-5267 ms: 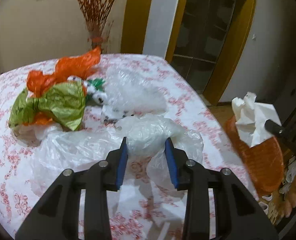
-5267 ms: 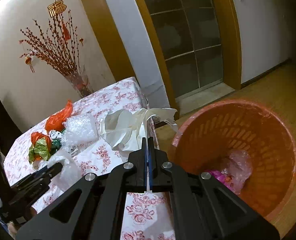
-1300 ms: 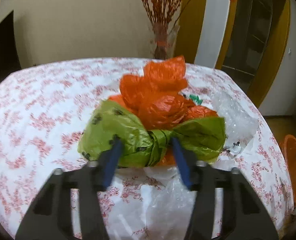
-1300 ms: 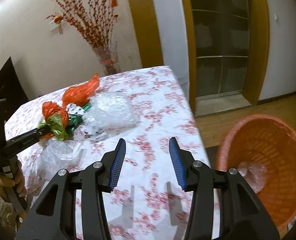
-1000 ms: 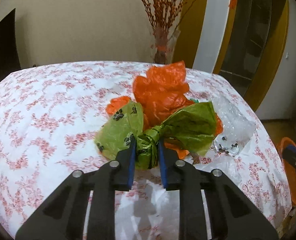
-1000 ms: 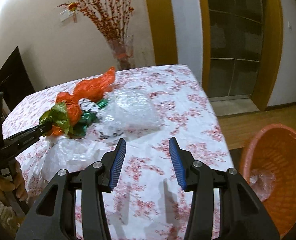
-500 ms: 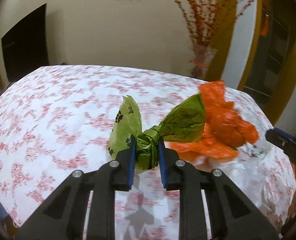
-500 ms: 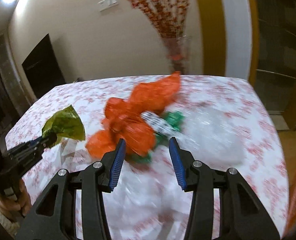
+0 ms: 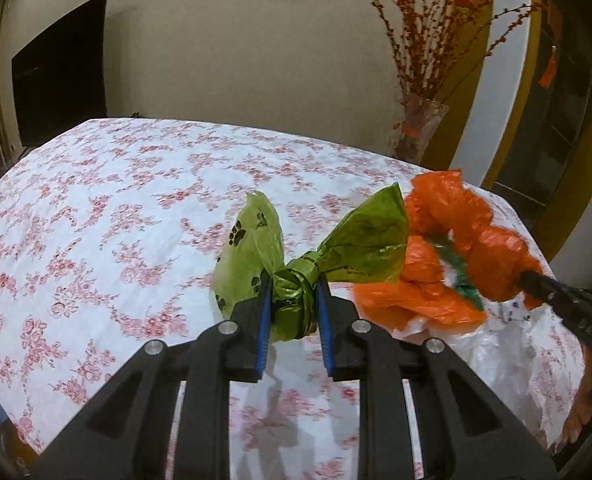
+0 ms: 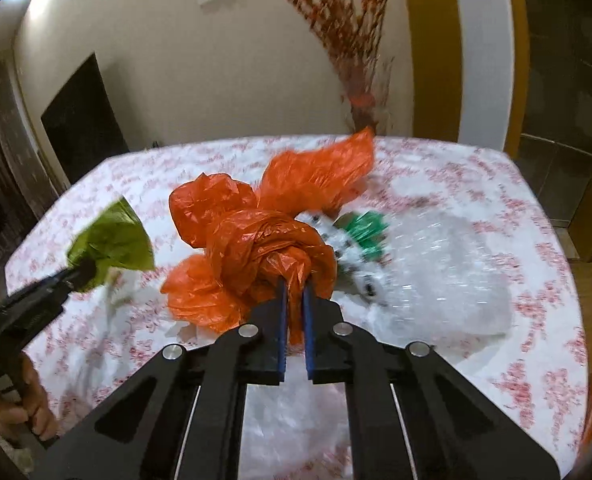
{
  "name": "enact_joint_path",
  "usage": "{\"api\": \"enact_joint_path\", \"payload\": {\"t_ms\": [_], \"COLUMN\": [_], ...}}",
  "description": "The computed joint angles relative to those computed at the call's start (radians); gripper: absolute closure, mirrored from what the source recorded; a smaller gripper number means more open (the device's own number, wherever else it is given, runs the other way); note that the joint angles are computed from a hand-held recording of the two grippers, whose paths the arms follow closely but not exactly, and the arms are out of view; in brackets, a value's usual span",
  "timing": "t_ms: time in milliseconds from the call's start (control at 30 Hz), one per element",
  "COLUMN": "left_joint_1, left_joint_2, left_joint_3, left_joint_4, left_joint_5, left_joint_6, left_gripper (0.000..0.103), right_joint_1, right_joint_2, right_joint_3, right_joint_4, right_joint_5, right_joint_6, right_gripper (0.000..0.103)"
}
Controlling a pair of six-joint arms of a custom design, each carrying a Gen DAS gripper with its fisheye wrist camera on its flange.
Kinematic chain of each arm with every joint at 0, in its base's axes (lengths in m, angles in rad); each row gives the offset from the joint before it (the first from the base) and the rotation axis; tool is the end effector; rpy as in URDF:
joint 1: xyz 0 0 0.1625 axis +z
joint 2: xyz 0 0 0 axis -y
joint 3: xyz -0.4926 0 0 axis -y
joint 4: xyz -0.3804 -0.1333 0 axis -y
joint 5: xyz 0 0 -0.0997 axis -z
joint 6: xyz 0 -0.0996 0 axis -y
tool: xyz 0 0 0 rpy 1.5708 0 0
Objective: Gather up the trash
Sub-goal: 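Carry both bags over the wastebasket and open both tools to drop them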
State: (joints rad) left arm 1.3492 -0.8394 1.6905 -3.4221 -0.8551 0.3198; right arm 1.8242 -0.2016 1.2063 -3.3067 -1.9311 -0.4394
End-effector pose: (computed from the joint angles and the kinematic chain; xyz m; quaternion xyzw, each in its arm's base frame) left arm 0.0406 -0.7235 0.2864 0.0580 0.8369 -0.4335 0.3290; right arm 0.3014 -0.7722 -0.0627 0.2517 -0.8860 0.3347 0.1993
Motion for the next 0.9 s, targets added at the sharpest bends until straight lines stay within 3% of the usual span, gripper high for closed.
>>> {"api": "enact_joint_path", "payload": {"t_ms": [367,533,900], "left_joint_1": [-0.085,-0.122,-0.19], "left_joint_2": [0.021,0.048,0.128], "left_joint_3": [0.036,0.05,0.04], "left_joint_4": [-0.005,0.016,0.081], "left_joint_5": [-0.041,-0.094,-0.199], "left_joint_6": [0.027,0.016,-0.014], "left_gripper": [0.081,0.081,0.081], "right_joint_1": [-0.02,-0.041,-0.085], "right_joint_2": [-0.139,-0.189,-0.242], "right_joint_3": [0.25,0.356,0.479], "right_joint_4": [-0.352,-0.512,-0.737], "right_joint_5": [-0.064,-0.106,-0.196], "right_joint_6": [0.0,0.003,-0.001], "right_gripper": [0.096,0.096,0.096]}}
